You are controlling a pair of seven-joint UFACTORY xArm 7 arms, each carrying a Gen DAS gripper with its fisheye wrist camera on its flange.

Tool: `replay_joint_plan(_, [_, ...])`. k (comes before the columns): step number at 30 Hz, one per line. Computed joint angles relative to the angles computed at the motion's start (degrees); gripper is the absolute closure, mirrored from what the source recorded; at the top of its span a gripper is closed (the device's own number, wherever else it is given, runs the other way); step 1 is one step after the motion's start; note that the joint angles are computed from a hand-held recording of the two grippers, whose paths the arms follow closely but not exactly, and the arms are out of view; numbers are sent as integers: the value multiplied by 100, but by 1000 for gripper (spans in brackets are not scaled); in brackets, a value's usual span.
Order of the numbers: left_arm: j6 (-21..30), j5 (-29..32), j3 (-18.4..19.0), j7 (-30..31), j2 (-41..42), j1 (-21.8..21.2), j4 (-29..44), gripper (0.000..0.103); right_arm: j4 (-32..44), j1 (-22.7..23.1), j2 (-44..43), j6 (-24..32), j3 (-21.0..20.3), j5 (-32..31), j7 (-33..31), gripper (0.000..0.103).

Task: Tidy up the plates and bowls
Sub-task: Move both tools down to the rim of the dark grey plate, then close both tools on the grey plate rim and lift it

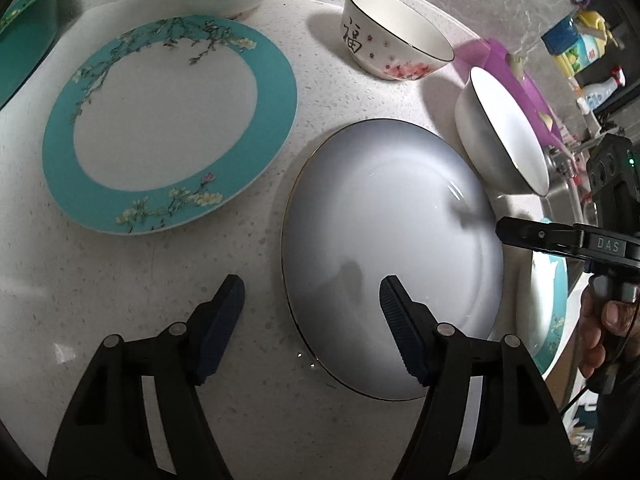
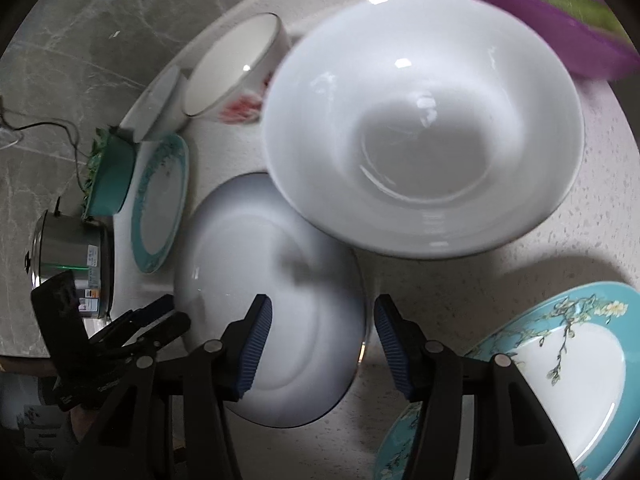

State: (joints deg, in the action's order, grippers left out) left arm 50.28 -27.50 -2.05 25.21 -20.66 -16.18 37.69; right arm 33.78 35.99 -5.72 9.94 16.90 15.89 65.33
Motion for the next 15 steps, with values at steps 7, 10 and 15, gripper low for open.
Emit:
replay_joint_plan(7, [148, 104, -29, 35, 158, 0, 189, 36, 99, -27, 64, 200, -31, -15, -178, 37])
replay_joint_plan(10, [156, 174, -44, 131, 205, 18, 244, 47, 460, -78, 319, 504, 8, -324, -229, 28])
replay_joint_plan(15, [282, 70, -62, 247, 346, 13, 385, 73, 594, -105, 451, 502, 45, -493, -237, 38])
